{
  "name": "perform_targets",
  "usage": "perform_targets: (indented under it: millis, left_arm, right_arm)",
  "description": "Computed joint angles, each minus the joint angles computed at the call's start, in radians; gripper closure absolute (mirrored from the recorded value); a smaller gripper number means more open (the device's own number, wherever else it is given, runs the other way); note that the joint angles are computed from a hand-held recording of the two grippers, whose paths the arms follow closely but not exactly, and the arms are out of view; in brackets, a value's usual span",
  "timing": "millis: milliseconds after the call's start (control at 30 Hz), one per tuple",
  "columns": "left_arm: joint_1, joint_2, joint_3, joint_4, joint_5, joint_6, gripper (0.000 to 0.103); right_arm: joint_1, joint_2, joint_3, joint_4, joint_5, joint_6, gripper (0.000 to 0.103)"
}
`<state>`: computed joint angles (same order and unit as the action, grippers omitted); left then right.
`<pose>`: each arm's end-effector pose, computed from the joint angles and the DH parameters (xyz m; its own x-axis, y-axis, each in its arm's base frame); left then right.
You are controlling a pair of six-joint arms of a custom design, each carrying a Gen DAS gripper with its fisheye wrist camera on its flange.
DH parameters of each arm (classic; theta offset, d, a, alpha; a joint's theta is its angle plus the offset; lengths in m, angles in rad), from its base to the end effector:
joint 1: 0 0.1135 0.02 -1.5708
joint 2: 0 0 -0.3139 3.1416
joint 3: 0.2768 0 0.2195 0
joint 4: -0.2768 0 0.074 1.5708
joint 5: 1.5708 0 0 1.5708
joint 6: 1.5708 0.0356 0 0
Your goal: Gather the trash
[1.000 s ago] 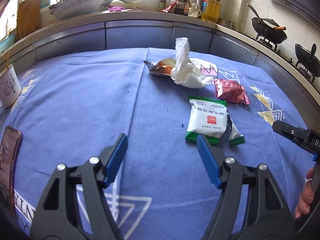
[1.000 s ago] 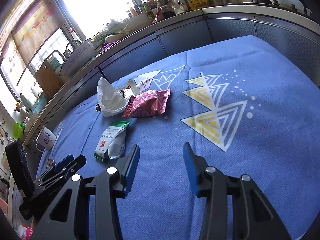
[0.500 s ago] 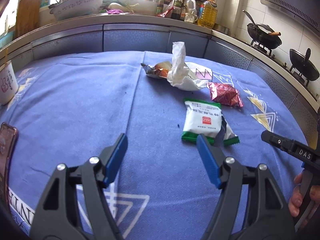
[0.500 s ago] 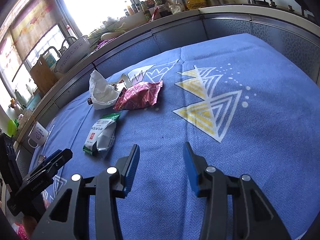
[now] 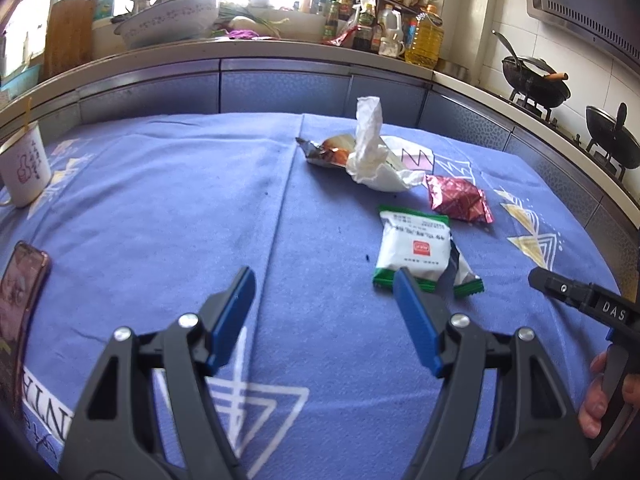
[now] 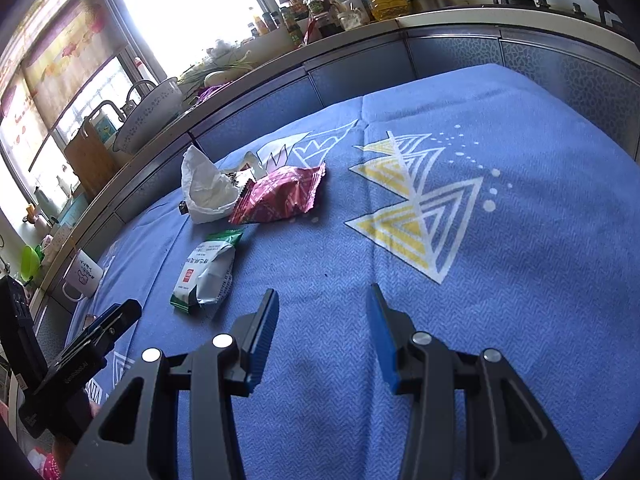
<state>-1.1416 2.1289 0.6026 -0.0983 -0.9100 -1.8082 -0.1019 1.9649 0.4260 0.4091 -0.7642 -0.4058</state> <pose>0.1298 -0.2160 0.0758 -0.4619 -0.4243 -0.7789 -0.5393 0.8315 -0.1331 0.2510 -0.0009 0.1041 -0.7396 -0.2108 -0.6392 -0.5576 0.7238 0.4064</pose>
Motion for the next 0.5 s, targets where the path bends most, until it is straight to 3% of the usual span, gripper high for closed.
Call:
perform_targets:
  millis: [67, 367, 500]
  left_arm:
    - [-0.012, 0.011, 0.033, -0.085, -0.006, -0.059, 0.034]
    - [-0.127, 0.106, 0.237, -0.632, -0.095, -0.473, 0.013]
    - [-0.141, 0.128, 0.282, -0.717, -0.107, -0.505, 0.009]
  right_arm:
    - [0.003, -0.003, -0.005, 0.009, 0.006, 0.002, 0.057]
    - [0.012, -0.003, -0.012, 0.03, 0.017, 0.01, 0.056]
    - [0.017, -0.004, -0.017, 0.042, 0.024, 0.014, 0.056]
